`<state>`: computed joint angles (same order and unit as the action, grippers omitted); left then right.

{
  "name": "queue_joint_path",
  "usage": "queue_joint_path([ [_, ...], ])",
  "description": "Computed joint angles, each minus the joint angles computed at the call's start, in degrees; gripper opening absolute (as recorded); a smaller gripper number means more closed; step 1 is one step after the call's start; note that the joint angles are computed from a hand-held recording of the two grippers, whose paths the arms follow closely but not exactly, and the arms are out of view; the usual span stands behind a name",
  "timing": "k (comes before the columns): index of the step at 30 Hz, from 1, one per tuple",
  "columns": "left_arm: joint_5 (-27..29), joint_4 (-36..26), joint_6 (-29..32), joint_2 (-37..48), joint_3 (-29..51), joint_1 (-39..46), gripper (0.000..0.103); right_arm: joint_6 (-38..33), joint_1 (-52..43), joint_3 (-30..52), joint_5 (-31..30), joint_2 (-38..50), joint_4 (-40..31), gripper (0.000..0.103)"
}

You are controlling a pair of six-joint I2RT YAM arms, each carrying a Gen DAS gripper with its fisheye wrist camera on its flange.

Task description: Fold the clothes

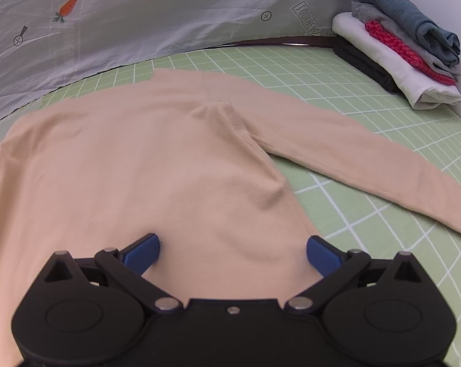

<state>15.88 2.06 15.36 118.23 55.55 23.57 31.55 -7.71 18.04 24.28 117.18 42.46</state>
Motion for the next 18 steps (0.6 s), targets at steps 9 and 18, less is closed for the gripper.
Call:
queue_joint_path([
  [9,2.59,-1.70,2.02,-2.24,-3.69,3.12,0.006,-0.16,0.67,-1.00,0.79,1.00,3.01,0.103],
  [18,0.95,-0.89,2.08,-3.66,-5.15,3.28,0.015,-2.04,1.11,-3.53,1.77,5.01,12.86,0.103],
])
